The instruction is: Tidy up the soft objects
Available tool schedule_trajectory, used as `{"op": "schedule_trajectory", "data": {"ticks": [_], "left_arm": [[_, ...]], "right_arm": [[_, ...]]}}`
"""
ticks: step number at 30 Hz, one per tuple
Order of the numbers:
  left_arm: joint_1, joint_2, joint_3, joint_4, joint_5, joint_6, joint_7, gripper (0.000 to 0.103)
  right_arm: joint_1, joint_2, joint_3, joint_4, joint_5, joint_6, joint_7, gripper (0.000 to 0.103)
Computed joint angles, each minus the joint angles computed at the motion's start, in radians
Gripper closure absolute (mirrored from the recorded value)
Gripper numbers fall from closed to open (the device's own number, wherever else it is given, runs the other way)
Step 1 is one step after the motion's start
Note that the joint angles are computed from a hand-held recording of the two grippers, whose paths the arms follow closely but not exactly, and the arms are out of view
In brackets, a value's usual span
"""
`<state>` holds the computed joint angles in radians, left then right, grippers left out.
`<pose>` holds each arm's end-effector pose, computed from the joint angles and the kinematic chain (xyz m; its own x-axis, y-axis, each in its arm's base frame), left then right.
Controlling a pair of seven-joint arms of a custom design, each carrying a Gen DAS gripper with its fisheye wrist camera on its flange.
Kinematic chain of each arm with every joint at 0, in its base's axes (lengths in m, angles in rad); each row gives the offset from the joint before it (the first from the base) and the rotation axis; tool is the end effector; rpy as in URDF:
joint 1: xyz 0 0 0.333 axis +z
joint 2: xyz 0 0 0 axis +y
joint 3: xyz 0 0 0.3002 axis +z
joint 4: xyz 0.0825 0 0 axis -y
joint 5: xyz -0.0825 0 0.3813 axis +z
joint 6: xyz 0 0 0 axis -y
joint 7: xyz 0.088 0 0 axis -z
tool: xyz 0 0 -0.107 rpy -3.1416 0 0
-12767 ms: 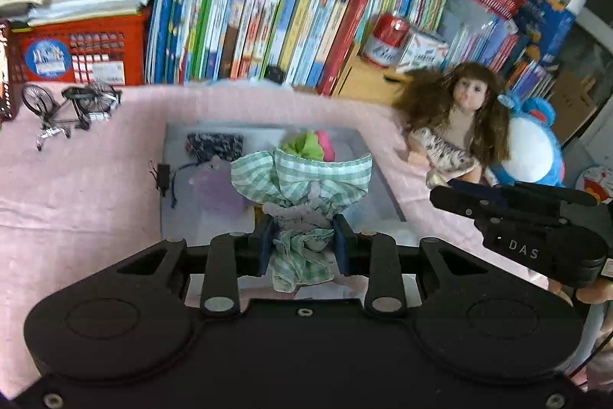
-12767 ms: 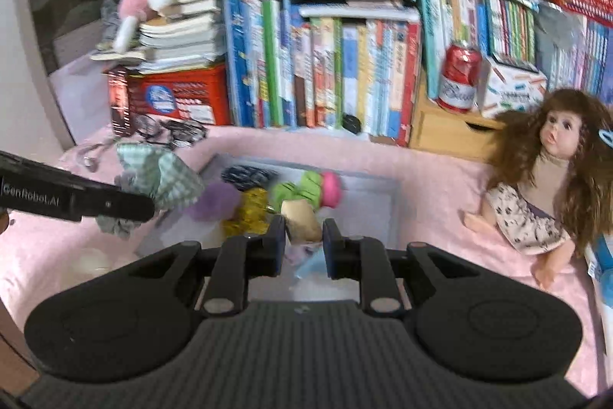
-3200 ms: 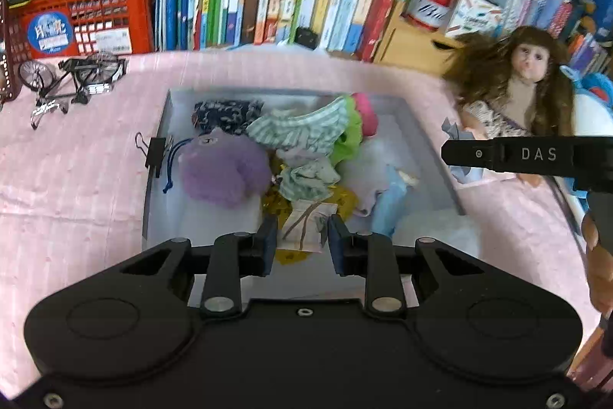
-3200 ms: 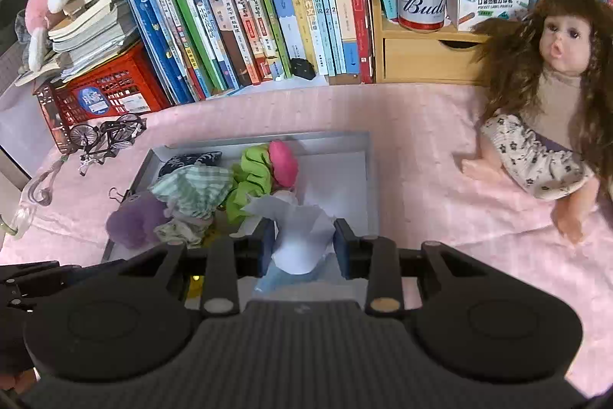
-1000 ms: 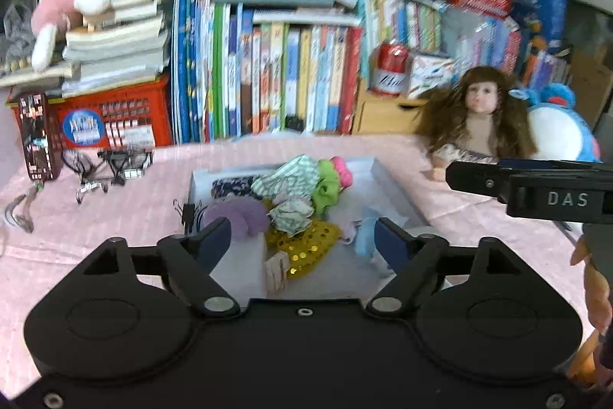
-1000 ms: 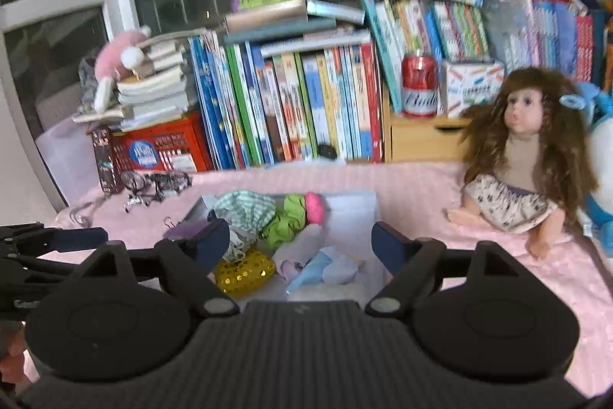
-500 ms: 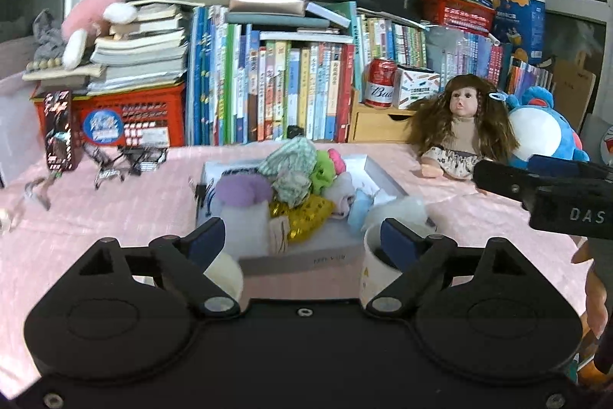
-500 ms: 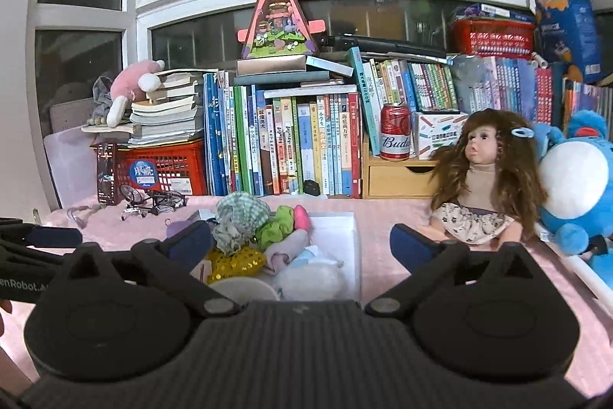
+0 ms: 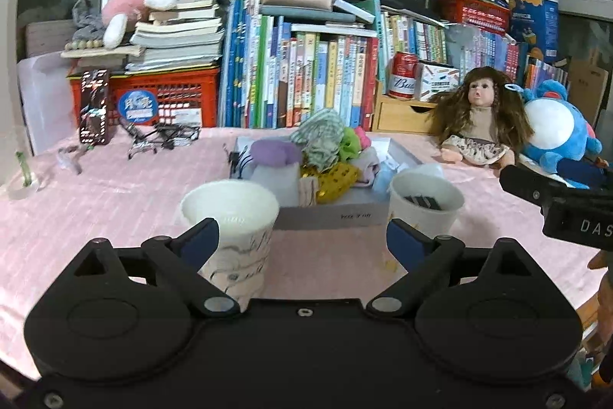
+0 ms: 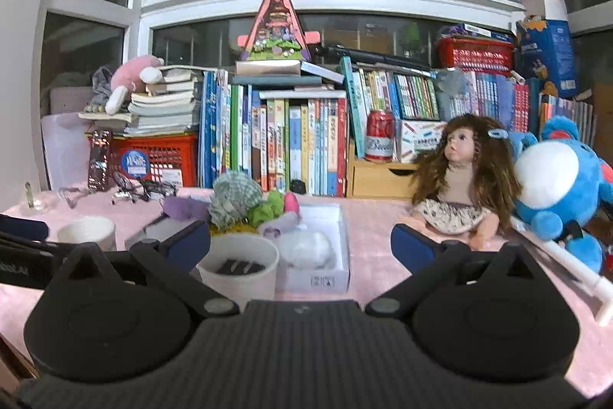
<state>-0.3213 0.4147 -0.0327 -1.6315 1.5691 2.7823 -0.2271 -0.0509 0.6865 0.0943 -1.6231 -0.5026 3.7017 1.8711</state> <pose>0.6327 -0.2784 0.4141 0.0700 -0.9959 0.0568 -0.4295 -0.0815 -0.8994 0.6999 0.0762 0.3779 0.2992 -0.9541 0.0153 -0.1946 -0.0767 -0.9779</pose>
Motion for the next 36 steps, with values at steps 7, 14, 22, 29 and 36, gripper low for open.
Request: {"op": "schedule_trajectory", "data": {"ticks": [7,14,22,29,36], "left_arm": [[-0.004,0.006,-0.006,-0.056,-0.014,-0.051,-0.033,0.007],[-0.007,0.062,0.009,-0.045,-0.116,-0.056,-0.017,0.007],[-0.049,0.121,0.047,0.001,-0.201,-0.079,0.063,0.006],[-0.063,0.148,0.063,0.037,-0.284,-0.082,0.143,0.001],[-0.08,0.163,0.074,0.062,-0.379,-0.106,0.247,0.0]], "right_arm": [[0.048,0.004,-0.037,-0.059,0.085,-0.011,-0.085,0.0],[0.083,0.031,-0.047,-0.078,0.148,-0.026,-0.176,0.0],[0.108,0.052,-0.043,-0.068,0.215,-0.074,-0.254,0.0],[0.095,0.058,-0.018,-0.059,0.233,-0.126,-0.275,0.0],[0.058,0.064,0.032,-0.046,0.221,-0.195,-0.286,0.0]]}}
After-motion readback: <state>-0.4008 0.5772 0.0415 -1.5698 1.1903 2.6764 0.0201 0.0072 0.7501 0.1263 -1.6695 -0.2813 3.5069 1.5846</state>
